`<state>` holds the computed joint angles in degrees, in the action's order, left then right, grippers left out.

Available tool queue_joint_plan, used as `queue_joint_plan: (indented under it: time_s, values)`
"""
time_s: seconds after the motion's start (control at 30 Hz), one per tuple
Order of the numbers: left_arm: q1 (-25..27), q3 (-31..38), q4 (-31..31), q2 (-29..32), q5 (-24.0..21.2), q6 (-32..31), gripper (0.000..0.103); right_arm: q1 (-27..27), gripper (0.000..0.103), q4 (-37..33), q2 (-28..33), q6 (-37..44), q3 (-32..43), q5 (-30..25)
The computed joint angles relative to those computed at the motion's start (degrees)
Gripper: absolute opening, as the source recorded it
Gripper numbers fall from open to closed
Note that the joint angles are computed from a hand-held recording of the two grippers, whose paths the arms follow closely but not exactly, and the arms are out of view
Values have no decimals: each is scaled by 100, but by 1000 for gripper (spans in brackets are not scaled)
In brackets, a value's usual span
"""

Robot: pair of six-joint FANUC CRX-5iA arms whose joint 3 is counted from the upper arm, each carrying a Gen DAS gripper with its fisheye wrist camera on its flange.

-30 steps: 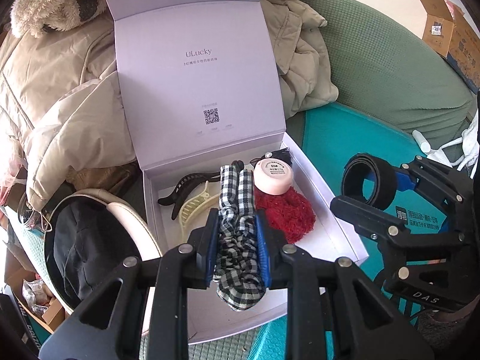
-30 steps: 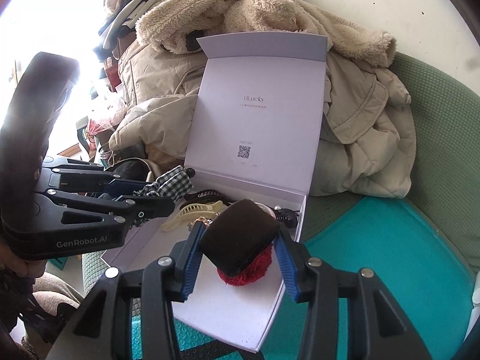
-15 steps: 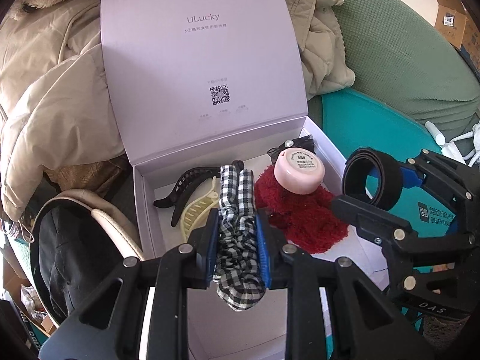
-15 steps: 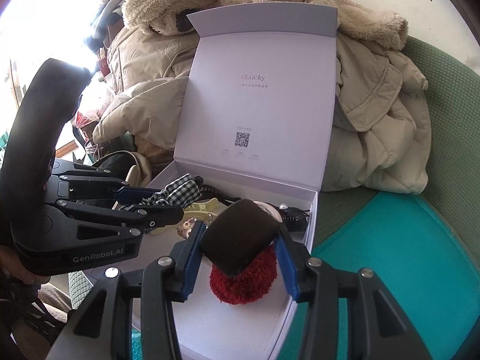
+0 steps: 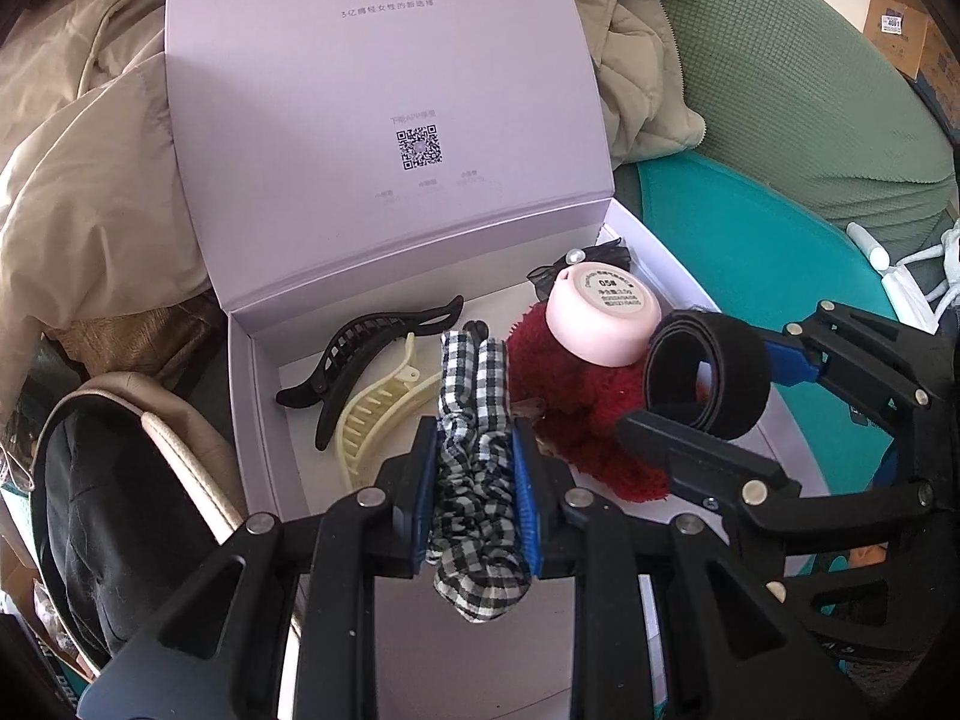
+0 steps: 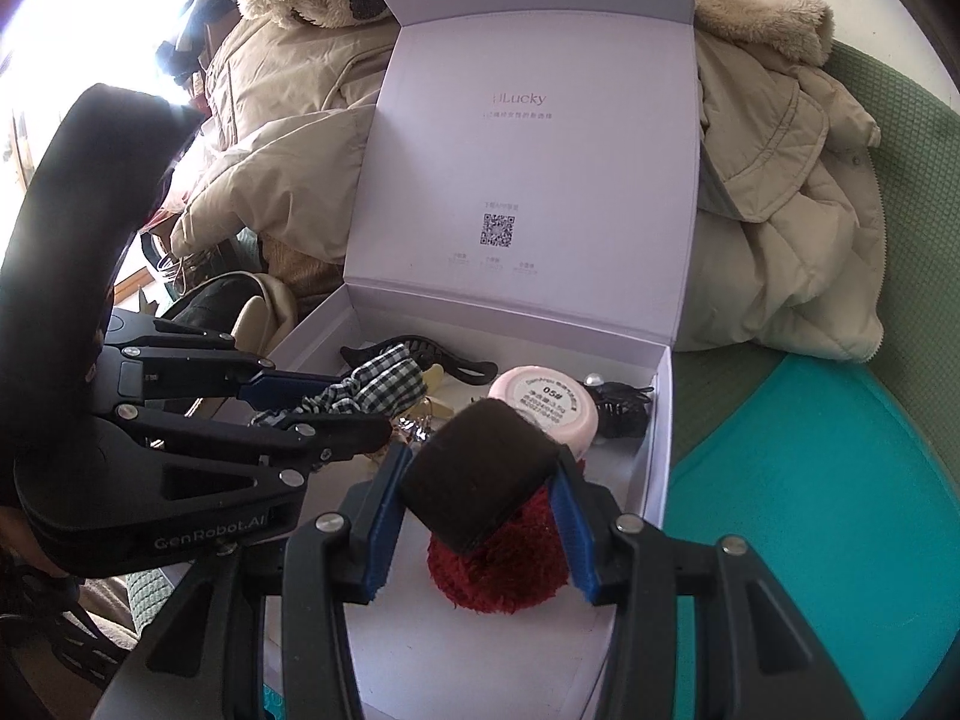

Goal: Organize objects
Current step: 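Open right gripper to drop hair tie on red scrunchie while left releases gingham scrunchie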

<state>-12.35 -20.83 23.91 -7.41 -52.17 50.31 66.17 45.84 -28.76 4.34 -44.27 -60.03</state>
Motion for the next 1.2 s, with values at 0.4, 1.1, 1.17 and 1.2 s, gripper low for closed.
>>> queue_joint_plan:
  time_s: [0.4, 1.1, 1.17, 1.2]
  values:
    - [-69, 14, -40, 45, -50, 4, 22, -41, 47, -225, 67, -14, 16, -62]
    - [-313, 462, -1006, -11, -165, 1213, 52, 257, 60, -350, 50, 8, 218, -821]
    - [-301, 490, -1021, -40, -196, 1239, 52, 303, 60, -343, 15, -16, 227, -899]
    - [-303, 500, -1037, -64, -200, 1260, 52, 327, 60, -332, -1, -31, 230, -945]
